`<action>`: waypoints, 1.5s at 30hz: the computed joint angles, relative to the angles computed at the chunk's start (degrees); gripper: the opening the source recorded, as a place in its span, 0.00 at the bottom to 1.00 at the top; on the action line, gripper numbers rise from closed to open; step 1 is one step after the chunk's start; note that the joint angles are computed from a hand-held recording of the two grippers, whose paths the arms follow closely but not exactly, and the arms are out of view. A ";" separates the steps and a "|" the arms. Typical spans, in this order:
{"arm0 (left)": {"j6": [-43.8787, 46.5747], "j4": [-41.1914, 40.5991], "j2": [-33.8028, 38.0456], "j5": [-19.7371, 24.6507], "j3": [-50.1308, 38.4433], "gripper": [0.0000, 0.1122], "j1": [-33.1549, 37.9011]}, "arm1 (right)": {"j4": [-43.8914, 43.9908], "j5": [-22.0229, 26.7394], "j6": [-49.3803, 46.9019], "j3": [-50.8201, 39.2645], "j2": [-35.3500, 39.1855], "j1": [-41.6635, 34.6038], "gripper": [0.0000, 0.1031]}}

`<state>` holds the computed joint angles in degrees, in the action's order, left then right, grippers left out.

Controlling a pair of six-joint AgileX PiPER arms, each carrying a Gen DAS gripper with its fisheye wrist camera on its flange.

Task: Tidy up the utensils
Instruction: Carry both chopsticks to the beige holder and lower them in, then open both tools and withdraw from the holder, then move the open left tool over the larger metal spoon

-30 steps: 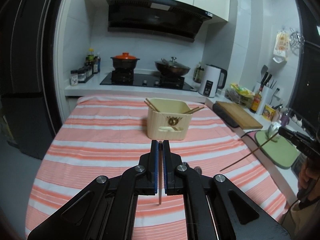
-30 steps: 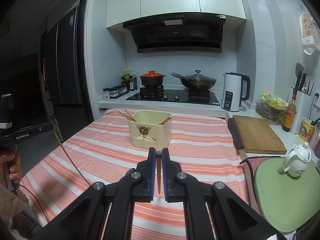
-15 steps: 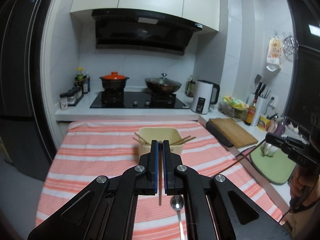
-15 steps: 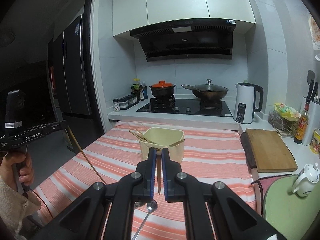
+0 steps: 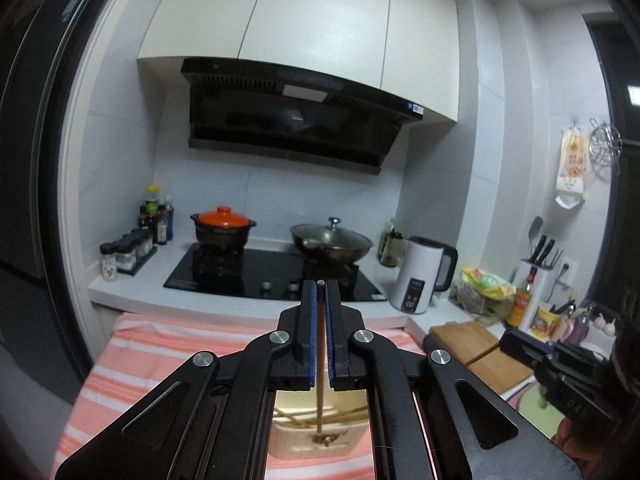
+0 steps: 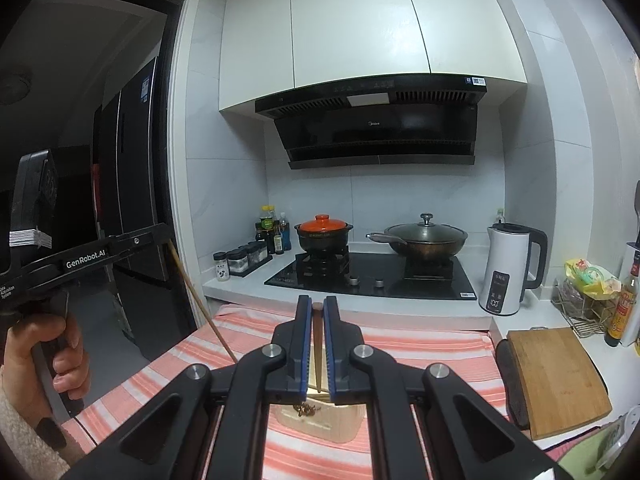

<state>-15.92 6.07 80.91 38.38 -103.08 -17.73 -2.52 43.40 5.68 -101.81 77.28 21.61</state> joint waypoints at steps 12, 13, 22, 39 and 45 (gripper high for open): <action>6.83 -11.71 11.64 -2.53 3.78 0.02 3.74 | 19.52 -3.49 -9.74 4.90 12.34 -8.32 0.06; 7.09 -11.93 11.90 -2.14 4.16 0.02 3.73 | 20.41 -3.46 -10.54 5.64 12.73 -8.46 0.06; 16.37 -20.98 3.11 2.81 16.08 0.77 6.74 | 20.60 -8.60 -12.26 15.94 5.94 -7.30 0.62; -11.08 -1.32 -30.51 2.13 65.27 0.84 -6.54 | -19.74 9.48 26.16 59.04 -33.97 14.63 0.62; -22.48 5.28 -33.76 2.37 68.14 0.84 -14.49 | -26.16 15.47 42.03 62.23 -36.17 29.19 0.62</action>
